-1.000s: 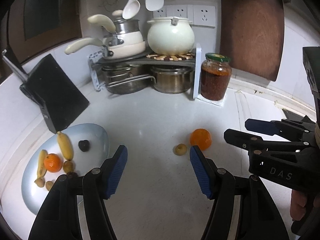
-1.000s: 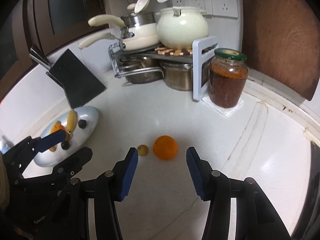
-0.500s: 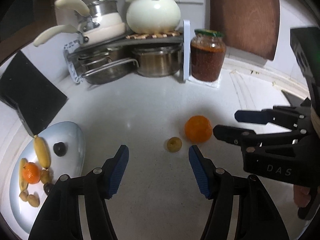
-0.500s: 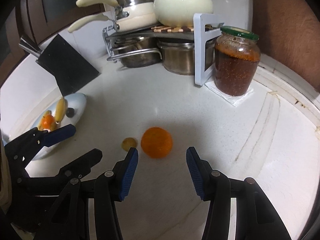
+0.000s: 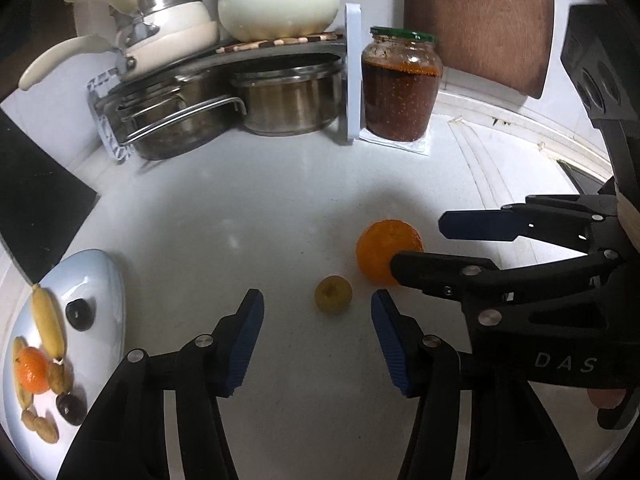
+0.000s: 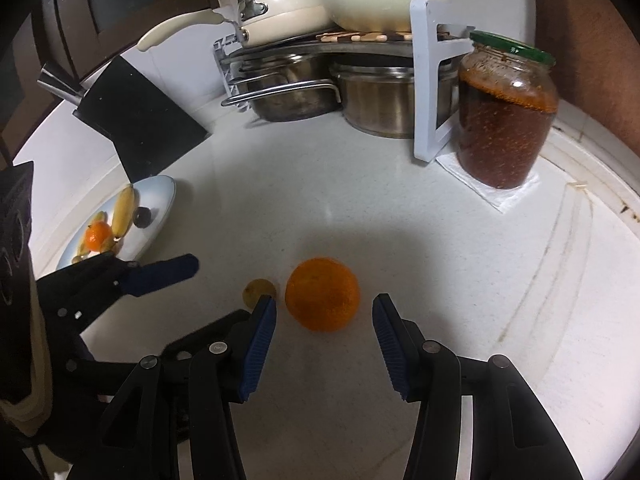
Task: Organize fruits
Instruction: 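Close the left tool on the small brown fruit while the right tool grasps the large orange, then lift the brown fruit and large orange and carry them over the plate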
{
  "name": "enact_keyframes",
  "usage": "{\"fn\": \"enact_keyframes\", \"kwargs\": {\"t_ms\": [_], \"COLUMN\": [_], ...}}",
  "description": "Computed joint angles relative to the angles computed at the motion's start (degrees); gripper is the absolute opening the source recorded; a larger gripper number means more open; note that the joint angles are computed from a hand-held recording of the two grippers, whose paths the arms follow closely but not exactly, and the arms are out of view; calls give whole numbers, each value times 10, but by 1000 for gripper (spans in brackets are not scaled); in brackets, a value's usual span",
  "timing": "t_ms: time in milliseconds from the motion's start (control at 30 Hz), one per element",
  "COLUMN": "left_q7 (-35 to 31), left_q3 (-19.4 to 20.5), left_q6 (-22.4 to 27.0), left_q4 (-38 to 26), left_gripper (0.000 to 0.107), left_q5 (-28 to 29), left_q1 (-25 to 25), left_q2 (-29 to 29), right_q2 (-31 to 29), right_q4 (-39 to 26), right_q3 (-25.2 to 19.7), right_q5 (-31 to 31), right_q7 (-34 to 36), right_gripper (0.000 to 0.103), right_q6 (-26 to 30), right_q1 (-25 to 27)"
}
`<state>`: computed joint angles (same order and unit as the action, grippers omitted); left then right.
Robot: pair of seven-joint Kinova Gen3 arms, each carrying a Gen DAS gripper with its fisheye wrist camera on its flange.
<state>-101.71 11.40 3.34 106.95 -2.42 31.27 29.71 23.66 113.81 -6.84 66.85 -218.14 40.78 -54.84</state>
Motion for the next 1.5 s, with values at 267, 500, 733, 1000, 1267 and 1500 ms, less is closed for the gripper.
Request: {"fn": "enact_keyframes", "kwargs": {"t_ms": [267, 500, 733, 1000, 1267, 1500], "left_q7": [-3, -5, -7, -14, -5, 22], "left_q3": [4, 5, 9, 17, 6, -4], "left_q6": [18, 28, 39, 29, 8, -8], "left_q4": [-25, -40, -52, -46, -24, 6], "left_gripper": [49, 40, 29, 23, 23, 23], "left_q5": [1, 2, 5, 8, 11, 23], "left_q1": [1, 0, -3, -10, -4, -3], "left_q2": [20, 31, 40, 42, 28, 0], "right_q2": [5, 11, 18, 20, 18, 10], "right_q4": [3, 1, -1, 1, 3, 0], "right_q3": [6, 13, 21, 31, 22, 8], "right_q5": [21, 26, 20, 34, 35, 14], "right_q7": [-4, -4, -1, -17, -52, -60], "right_gripper": [51, 51, 48, 46, 45, 45], "right_q6": [-35, -55, -74, -77, -45, 4], "right_q1": [14, 25, 32, 22, 11, -2]}}
